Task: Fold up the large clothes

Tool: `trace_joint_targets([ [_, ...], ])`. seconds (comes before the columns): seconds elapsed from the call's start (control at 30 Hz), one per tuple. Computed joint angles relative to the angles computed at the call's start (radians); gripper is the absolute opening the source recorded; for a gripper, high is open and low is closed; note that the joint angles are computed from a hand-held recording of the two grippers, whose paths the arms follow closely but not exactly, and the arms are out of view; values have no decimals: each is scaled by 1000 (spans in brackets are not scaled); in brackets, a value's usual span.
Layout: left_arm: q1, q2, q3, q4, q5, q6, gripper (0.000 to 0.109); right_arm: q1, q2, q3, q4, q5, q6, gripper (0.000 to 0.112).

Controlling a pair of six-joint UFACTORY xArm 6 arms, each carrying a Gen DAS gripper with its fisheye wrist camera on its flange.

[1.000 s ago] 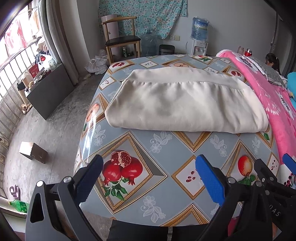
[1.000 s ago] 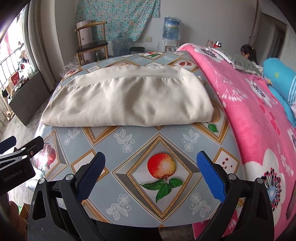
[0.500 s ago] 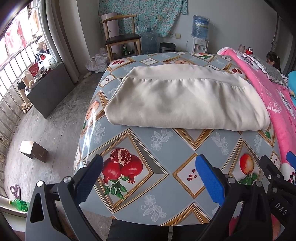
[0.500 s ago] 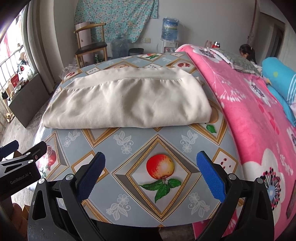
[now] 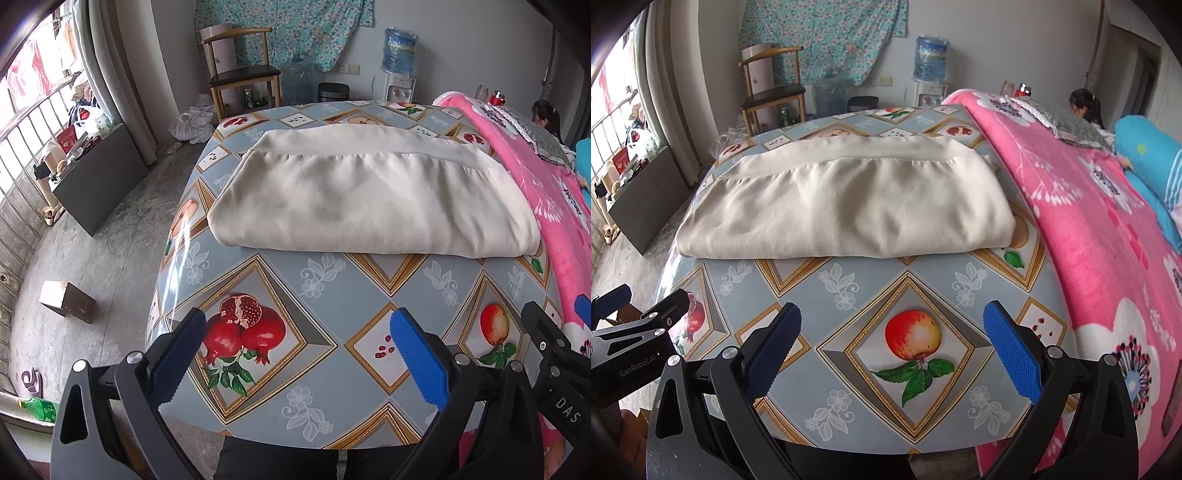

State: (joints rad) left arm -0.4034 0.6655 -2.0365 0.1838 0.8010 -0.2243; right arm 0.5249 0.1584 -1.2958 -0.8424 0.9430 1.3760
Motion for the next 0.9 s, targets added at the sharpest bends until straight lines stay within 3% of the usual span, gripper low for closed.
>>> trace_joint_targets([
  [0.9,-1,1,-1,-1,-1,0,98,-3,6,-11,2,0,-7,96],
])
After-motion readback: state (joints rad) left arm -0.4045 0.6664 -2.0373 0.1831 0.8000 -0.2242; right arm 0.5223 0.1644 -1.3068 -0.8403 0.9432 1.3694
